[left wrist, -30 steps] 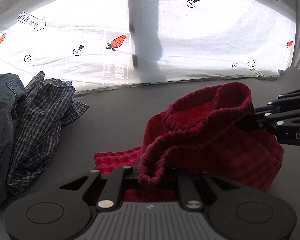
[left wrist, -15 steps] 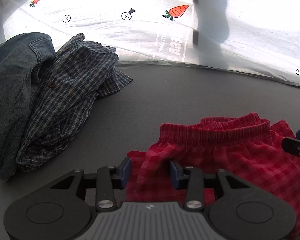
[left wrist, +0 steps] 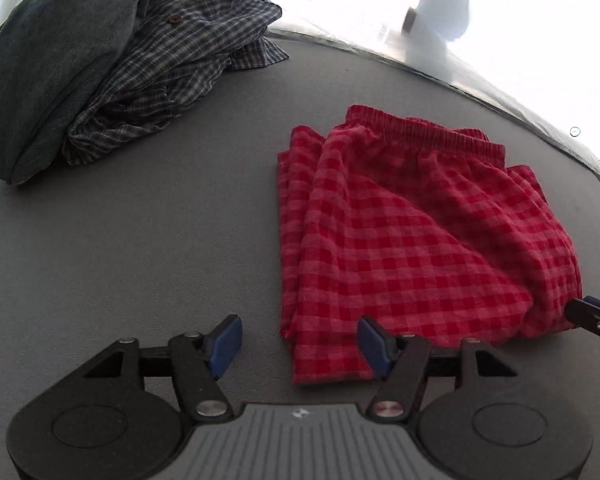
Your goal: Fold clothes
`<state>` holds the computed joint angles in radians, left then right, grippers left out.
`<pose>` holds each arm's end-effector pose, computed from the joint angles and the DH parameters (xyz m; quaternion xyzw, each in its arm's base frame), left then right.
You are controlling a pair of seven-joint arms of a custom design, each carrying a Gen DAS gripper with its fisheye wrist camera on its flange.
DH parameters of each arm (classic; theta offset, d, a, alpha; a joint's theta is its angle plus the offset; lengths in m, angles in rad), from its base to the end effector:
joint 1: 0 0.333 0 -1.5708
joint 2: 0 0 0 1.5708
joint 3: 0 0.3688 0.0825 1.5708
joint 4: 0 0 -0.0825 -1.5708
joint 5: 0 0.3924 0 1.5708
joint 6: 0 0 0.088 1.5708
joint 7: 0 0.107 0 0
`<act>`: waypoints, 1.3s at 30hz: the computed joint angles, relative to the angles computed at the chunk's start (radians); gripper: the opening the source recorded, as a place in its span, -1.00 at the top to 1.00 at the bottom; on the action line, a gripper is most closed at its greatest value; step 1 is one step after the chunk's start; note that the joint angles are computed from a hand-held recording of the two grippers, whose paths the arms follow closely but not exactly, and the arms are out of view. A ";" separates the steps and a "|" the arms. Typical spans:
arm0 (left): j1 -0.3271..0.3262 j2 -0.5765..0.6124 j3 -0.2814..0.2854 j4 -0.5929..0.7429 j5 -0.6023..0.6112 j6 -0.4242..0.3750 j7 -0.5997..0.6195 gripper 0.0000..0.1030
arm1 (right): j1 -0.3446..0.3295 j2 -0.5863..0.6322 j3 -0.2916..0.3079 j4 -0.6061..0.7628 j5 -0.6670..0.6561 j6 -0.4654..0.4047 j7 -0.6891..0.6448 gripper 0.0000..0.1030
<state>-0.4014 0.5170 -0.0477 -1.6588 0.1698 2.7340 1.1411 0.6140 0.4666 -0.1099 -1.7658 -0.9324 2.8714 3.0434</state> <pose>0.6799 -0.3275 0.4134 -0.6288 0.7259 -0.2443 0.1342 0.6026 0.3973 0.3974 -0.6166 0.6871 -0.2089 0.3226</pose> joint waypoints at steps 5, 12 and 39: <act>-0.106 0.008 0.102 -0.009 0.135 0.041 -0.062 0.47 | 0.014 0.026 -0.010 0.020 -0.004 0.002 0.011 0.89; -0.028 0.005 0.033 -0.003 0.106 0.043 -0.033 0.91 | 0.108 -0.058 -0.154 -0.088 -0.295 0.139 0.433 0.98; -0.094 0.047 0.036 0.012 -0.034 0.171 0.173 0.88 | 0.034 0.025 0.129 0.071 -0.354 -0.295 0.270 0.86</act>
<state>-0.4956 0.5636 -0.0117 -1.6466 0.1361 2.9054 1.3138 0.6480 0.4913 0.0196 -1.6948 -1.2865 2.5765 3.3130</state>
